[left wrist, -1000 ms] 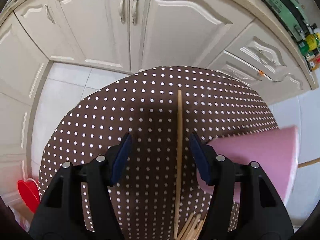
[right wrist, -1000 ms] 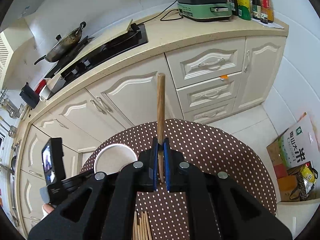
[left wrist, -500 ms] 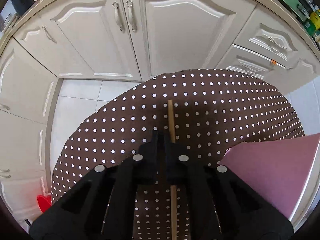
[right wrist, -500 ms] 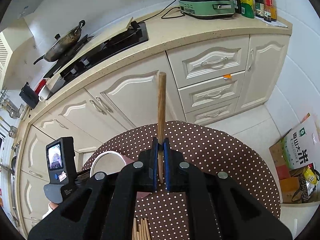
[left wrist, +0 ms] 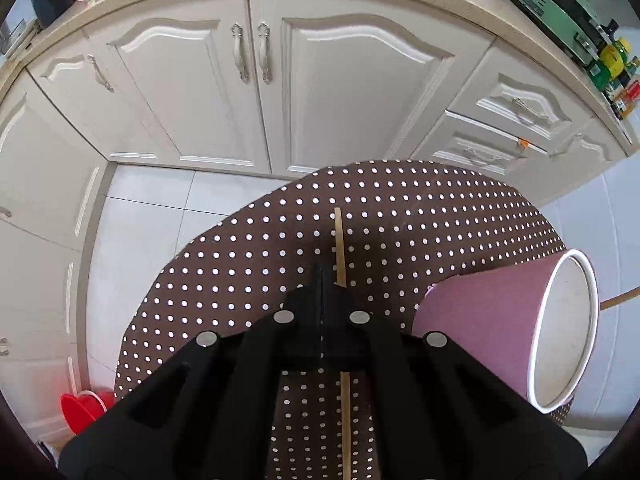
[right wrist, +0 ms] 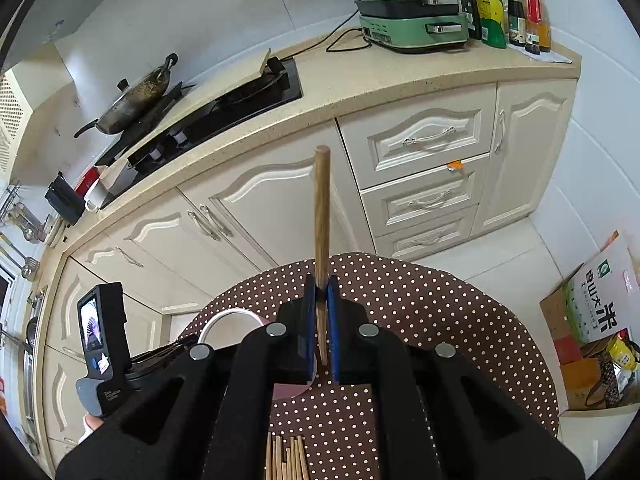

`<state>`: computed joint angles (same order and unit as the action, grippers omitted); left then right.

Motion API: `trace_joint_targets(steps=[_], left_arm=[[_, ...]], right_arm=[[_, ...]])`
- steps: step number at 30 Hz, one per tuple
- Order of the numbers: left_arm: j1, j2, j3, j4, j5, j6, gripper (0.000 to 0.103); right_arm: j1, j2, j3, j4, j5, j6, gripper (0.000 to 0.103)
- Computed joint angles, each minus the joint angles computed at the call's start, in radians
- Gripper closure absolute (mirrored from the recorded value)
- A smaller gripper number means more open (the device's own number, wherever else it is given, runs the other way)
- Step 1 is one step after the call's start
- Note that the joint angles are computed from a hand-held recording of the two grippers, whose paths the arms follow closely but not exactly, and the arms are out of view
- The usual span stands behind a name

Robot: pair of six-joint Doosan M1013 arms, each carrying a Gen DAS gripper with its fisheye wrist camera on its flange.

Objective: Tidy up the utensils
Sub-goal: 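Carry both held chopsticks over the pink cup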

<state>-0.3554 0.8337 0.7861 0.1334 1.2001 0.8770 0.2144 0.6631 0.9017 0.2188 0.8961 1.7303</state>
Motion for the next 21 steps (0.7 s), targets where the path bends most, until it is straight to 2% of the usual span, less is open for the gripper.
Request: trace_joint_targets(steps=[2,4,6,9,12,17,21], left_arm=[[0.015,0.003,0.005,-0.075,-0.003,0.029,0.102],[0.028,-0.012,0.036,-0.151,-0.053,0.048,0.101],[0.033,-0.023,0.055,-0.176,-0.079,0.056,0.101],[0.035,-0.020,0.052,-0.180,-0.065,0.062,0.101],[0.040,0.007,0.014,-0.193,0.000,0.076,0.101],[0.043,-0.007,0.036,-0.205,-0.014,0.084,0.101],[0.041,0.004,0.021,-0.202,0.029,0.114,0.101]], right_arm=[[0.000,-0.003,0.005,-0.001,-0.004,-0.007,0.098],[0.001,-0.004,0.008,-0.007,-0.004,-0.002,0.098],[0.000,-0.005,0.010,-0.004,-0.001,0.002,0.098],[-0.002,-0.006,0.014,-0.001,-0.001,0.008,0.098],[-0.003,-0.001,0.008,0.001,0.009,0.013,0.098],[-0.005,0.004,0.000,0.017,0.018,0.001,0.098],[-0.007,0.008,-0.005,0.026,0.022,0.001,0.098]])
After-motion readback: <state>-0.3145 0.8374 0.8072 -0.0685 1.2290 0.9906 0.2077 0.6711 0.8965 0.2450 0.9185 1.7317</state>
